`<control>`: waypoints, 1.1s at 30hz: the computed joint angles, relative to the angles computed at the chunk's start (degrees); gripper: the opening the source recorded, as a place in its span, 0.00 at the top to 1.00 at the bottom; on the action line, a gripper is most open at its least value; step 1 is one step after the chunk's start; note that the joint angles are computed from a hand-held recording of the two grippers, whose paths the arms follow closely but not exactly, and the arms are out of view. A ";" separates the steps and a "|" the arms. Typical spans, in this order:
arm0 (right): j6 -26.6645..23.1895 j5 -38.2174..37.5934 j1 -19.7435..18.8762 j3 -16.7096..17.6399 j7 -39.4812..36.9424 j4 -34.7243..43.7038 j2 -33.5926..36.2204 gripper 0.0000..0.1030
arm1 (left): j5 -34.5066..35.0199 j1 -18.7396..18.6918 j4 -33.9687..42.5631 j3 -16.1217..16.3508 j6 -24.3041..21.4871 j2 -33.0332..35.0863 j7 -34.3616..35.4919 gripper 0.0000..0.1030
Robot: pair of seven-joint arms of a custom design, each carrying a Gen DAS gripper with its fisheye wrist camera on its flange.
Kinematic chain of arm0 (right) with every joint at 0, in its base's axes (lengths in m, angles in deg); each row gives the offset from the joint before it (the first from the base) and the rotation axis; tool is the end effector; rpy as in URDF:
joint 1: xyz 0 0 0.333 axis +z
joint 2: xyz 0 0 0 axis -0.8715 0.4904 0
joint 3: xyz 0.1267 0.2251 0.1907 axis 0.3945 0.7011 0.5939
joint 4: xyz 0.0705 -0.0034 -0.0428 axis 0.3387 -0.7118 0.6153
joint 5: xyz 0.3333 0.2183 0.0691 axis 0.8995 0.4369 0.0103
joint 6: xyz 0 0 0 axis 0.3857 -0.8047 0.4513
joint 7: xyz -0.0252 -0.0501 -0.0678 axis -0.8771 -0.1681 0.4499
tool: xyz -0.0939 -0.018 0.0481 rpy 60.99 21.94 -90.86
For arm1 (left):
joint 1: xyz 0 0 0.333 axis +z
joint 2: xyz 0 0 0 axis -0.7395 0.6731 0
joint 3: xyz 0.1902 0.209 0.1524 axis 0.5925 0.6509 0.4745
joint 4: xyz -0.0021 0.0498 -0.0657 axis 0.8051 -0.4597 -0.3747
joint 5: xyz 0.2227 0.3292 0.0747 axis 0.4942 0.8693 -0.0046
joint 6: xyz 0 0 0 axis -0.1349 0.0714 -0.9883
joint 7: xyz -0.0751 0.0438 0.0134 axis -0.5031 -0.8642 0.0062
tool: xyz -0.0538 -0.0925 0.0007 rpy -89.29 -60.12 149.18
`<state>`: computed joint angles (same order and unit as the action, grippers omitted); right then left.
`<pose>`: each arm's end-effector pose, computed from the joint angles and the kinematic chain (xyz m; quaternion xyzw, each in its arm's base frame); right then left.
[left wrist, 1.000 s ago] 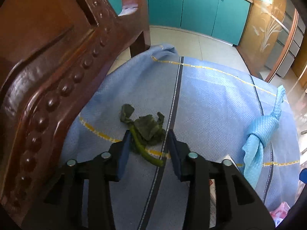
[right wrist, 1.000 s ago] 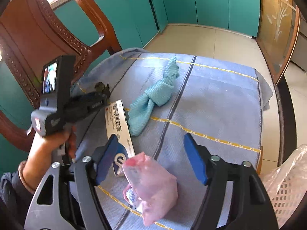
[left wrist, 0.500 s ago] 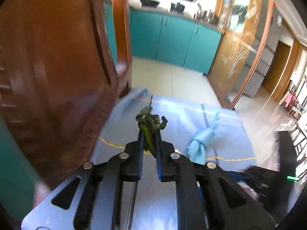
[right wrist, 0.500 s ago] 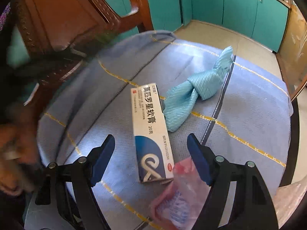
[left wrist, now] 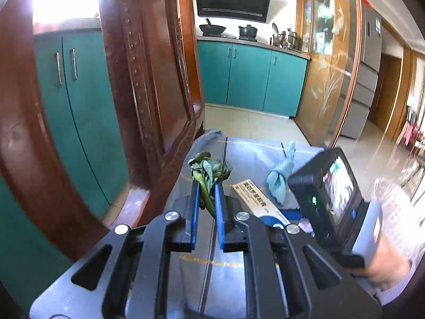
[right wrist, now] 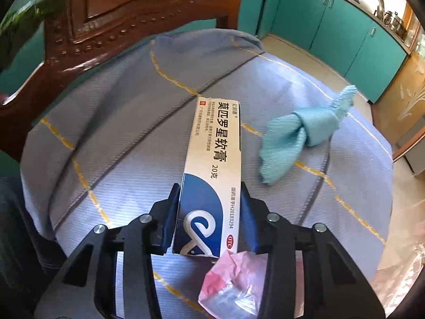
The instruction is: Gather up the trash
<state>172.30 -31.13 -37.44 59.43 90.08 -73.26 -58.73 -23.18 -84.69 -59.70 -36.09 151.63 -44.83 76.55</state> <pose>0.4782 0.3106 0.4988 -0.7449 0.6161 -0.1808 0.1813 0.4709 -0.5281 0.5545 -0.5069 0.7188 -0.4045 0.2504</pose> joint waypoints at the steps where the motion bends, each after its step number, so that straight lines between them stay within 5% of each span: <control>1: 0.64 0.21 0.02 -0.01 0.33 -0.30 -0.33 0.59 | 0.68 -0.20 -0.87 0.13 -0.22 -0.81 -0.28 0.88; 12: 11.71 -6.99 -5.64 2.85 12.40 -9.22 -14.74 0.59 | 8.64 -0.56 -3.47 -2.37 -2.49 -3.56 -4.40 0.88; 21: 8.95 -4.91 -8.98 6.49 14.71 -18.43 -28.36 0.59 | 7.35 -1.16 -3.88 -3.60 -1.24 -3.03 -2.08 0.88; 33: 8.07 -1.87 -10.76 7.92 16.32 -24.21 -35.35 0.58 | 4.66 -3.97 -1.42 -3.16 -0.86 -0.80 2.64 0.88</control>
